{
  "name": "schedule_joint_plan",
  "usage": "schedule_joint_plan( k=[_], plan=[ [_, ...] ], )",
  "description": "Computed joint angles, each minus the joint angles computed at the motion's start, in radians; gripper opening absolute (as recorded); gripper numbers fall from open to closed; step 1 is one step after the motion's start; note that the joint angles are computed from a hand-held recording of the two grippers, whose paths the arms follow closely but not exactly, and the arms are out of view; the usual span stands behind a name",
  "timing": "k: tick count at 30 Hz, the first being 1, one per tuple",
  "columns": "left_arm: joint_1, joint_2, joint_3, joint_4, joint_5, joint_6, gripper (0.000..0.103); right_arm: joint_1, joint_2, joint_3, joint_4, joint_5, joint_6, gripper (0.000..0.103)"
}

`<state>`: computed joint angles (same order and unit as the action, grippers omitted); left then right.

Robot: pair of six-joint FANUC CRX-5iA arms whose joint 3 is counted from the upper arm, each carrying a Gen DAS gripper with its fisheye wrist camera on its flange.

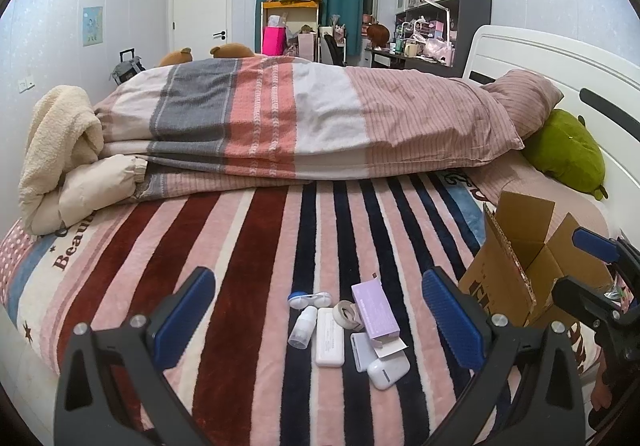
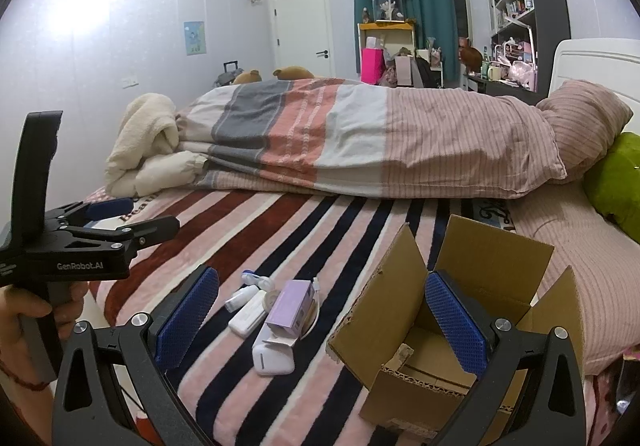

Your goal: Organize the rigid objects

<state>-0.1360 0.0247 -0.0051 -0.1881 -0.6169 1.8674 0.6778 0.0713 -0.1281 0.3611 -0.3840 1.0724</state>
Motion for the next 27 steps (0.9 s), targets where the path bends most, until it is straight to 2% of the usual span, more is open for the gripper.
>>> schedule_joint_plan(
  k=[16, 24, 27],
  plan=[
    [-0.006, 0.001, 0.012, -0.039, -0.012, 0.037, 0.103, 0.005, -0.008, -0.01, 0.001, 0.014, -0.004, 0.103],
    [-0.002, -0.001, 0.006, -0.03, -0.001, 0.033, 0.103, 0.019, -0.017, -0.05, 0.118, 0.054, -0.099, 0.103],
    [0.017, -0.009, -0.022, 0.003, 0.036, 0.011, 0.103, 0.026, -0.014, -0.063, 0.172, 0.073, -0.13, 0.103]
  ],
)
